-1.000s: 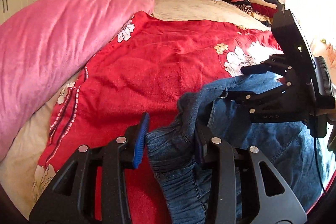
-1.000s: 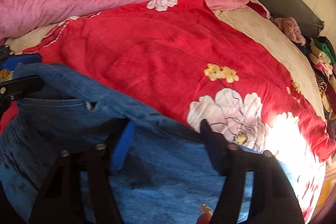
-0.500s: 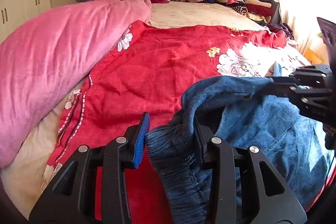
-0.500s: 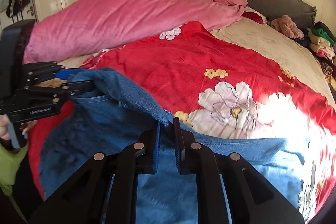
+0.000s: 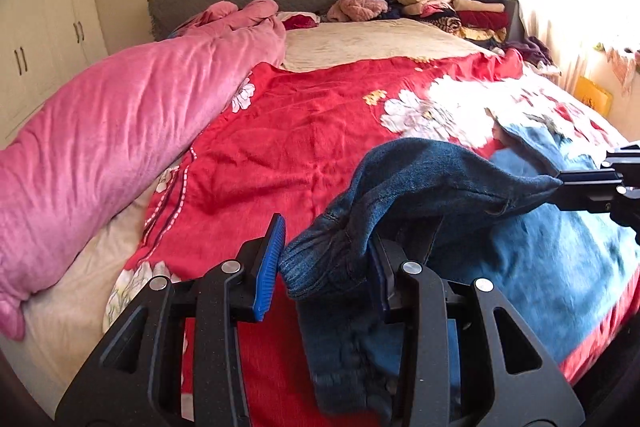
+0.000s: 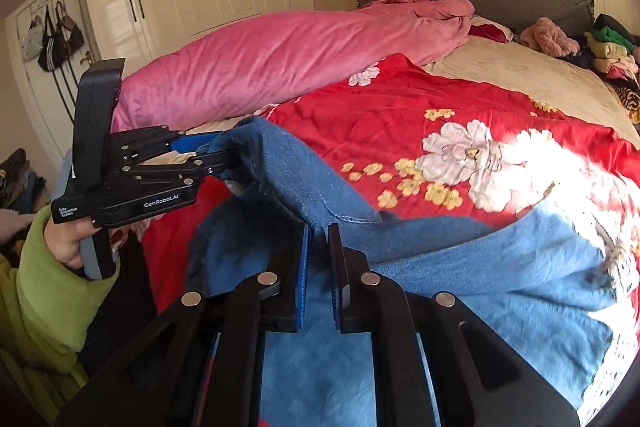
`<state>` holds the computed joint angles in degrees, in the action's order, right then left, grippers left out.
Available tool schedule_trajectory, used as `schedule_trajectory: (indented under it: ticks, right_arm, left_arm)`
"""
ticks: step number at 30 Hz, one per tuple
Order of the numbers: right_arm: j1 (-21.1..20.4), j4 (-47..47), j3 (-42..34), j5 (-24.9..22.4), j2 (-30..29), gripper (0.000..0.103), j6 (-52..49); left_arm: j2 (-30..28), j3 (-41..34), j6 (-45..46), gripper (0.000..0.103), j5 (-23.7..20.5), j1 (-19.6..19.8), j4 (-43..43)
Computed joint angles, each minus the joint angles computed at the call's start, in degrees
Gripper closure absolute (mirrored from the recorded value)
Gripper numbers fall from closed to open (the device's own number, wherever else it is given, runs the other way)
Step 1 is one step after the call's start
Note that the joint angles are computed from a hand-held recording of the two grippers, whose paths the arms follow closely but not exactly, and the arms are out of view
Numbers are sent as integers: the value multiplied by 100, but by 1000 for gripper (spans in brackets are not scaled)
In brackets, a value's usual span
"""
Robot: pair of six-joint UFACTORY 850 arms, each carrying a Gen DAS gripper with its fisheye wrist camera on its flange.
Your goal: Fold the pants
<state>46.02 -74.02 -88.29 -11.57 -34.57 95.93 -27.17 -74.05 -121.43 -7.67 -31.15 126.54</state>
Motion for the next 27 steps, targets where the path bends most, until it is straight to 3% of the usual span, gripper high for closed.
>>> schedule_trajectory:
  ticks: [3, 5, 8, 10, 11, 13, 19, 20, 21, 22, 27]
  right_arm:
    - [116, -1402, 398, 222, 208, 94, 1547]
    - [241, -1797, 550, 148, 270, 94, 1943]
    - [418, -1125, 567, -92, 218, 94, 1154]
    - [530, -928, 541, -515, 179, 92, 843]
    - [585, -638, 475, -759, 119, 88, 429]
    - [776, -247, 182, -1664, -114, 62, -628]
    - [886, 420, -844, -2691, -980, 51, -2779]
    - [884, 359, -991, -2894, -1114, 53, -2907]
    - [876, 314, -1105, -3055, -1217, 66, -3033]
    - [852, 442, -1159, -3078, -1244, 100, -3174]
    - [654, 941, -354, -1547, -445, 100, -2481]
  left_arm:
    - [173, 274, 1043, 73, -172, -85, -889]
    - [207, 334, 1932, 73, -201, -112, -1755]
    - [294, 516, 2415, 73, -208, -124, -2206]
    - [365, 639, 2370, 73, -114, -106, -2214]
    - [394, 684, 2280, 73, -22, -81, -2180]
    - [425, 745, 2380, 73, 165, -22, -2400]
    - [519, 800, 2078, 73, 399, 39, -2283]
    - [519, 799, 2105, 73, 401, 37, -2325]
    - [525, 805, 2182, 73, 401, 36, -2410]
    - [530, 813, 2464, 73, 386, 35, -2702]
    - [560, 882, 2771, 71, 293, 41, -3031]
